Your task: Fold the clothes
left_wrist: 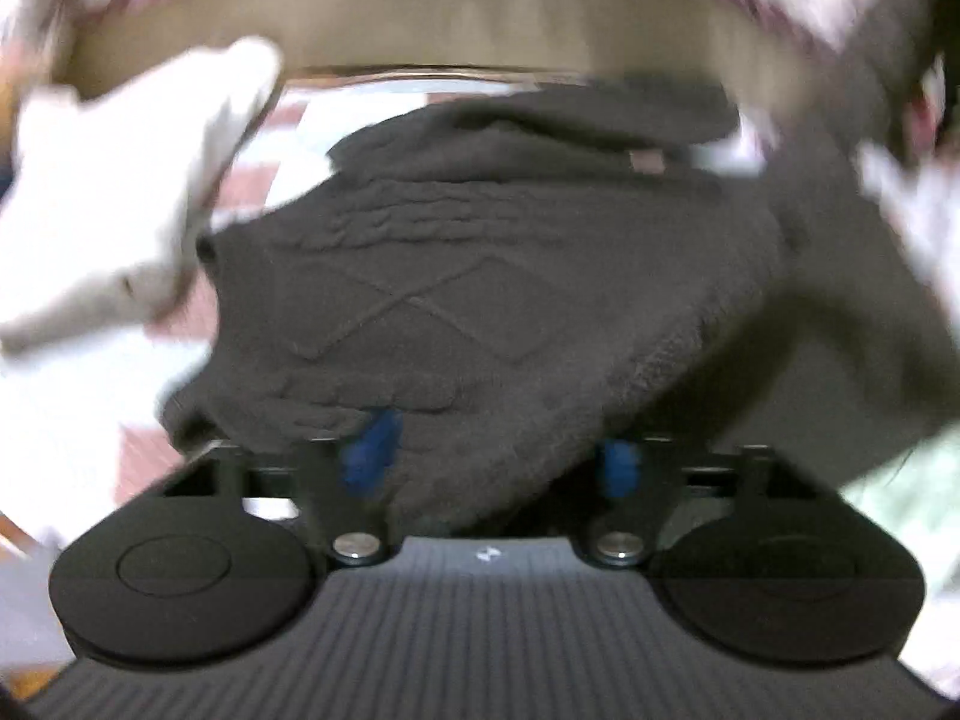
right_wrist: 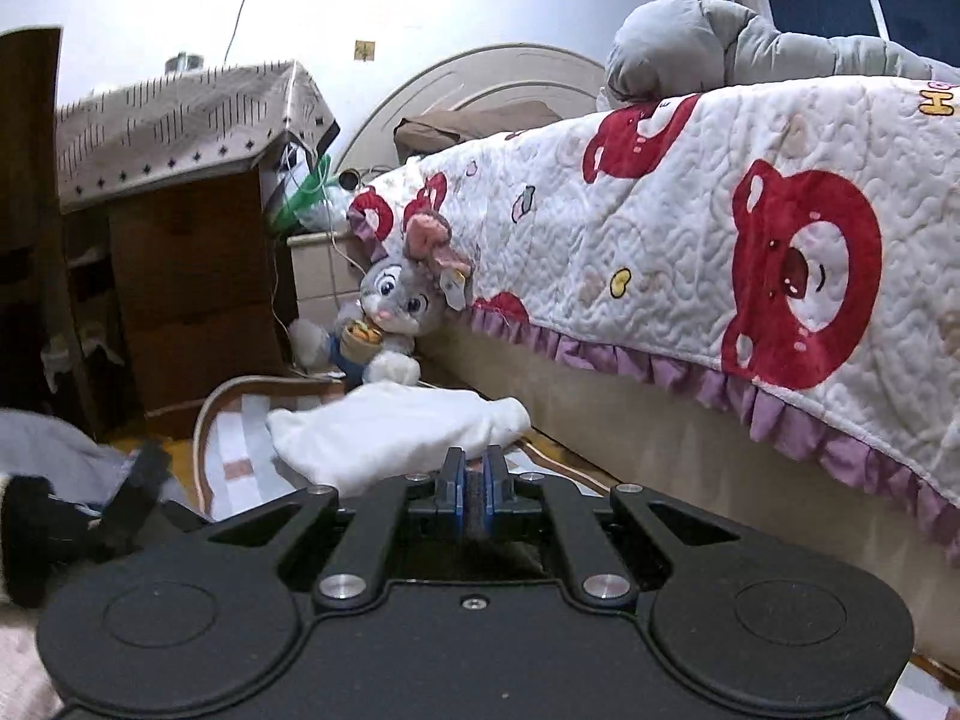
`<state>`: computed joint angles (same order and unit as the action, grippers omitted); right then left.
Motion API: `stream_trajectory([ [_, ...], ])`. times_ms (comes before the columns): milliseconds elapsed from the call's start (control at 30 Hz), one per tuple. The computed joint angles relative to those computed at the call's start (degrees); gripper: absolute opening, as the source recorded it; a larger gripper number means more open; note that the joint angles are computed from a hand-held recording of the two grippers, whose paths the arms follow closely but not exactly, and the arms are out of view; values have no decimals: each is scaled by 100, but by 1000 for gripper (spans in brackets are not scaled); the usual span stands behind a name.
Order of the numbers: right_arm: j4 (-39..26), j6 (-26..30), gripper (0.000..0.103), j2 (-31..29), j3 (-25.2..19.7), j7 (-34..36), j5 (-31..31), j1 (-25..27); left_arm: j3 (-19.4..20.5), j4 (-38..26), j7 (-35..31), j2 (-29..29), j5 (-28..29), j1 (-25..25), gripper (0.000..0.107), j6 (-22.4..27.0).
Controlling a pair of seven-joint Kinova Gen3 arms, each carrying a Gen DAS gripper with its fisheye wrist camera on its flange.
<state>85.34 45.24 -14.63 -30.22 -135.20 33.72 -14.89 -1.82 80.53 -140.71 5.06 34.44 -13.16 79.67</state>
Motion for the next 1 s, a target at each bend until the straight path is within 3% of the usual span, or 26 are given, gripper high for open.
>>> stream_trajectory([
  [100, -265, 314, 1, 0, -152, -2, 30, -2, -111, -211, 125, 297, 401, -286, 13, 256],
  [200, -575, 782, 1, 79, -340, 32, 111, -56, -69, -188, 240, 456, 521, -444, 13, 248],
  [267, -549, 1061, 1, 160, -509, -10, 239, -54, 133, -96, 411, 490, 335, -427, 13, -46],
  [367, -149, 1109, 5, 166, -516, -211, -71, -53, 107, 62, 558, 494, -197, 96, 13, -745],
  [467, 361, 1002, 18, 45, -974, -67, -656, 578, 244, 232, 592, 478, -451, 208, 17, -1226],
  [533, 796, 801, 52, -120, -1192, -267, -1111, 998, 221, 311, 579, 448, -265, 86, 17, -1296],
  [667, 1849, -26, 55, -642, -1323, -1199, -2043, 1907, 71, 479, 409, 291, 204, -251, 18, -1277],
  [767, 2607, -603, 58, -1083, -1354, -1898, -2742, 2704, -41, 455, 317, 332, 688, -543, 18, -937],
  [833, 2949, -904, 58, -1248, -1481, -2364, -3208, 3235, -52, 417, 378, 392, 795, -611, 23, -847],
  [900, 3115, -976, 59, -1361, -1809, -2830, -3581, 3765, -21, 399, 442, 411, 709, -575, 40, -892],
  [1000, 3222, -1146, 62, -1480, -2301, -3233, -3544, 4255, 32, 390, 544, 417, 484, -462, 41, -1009],
])
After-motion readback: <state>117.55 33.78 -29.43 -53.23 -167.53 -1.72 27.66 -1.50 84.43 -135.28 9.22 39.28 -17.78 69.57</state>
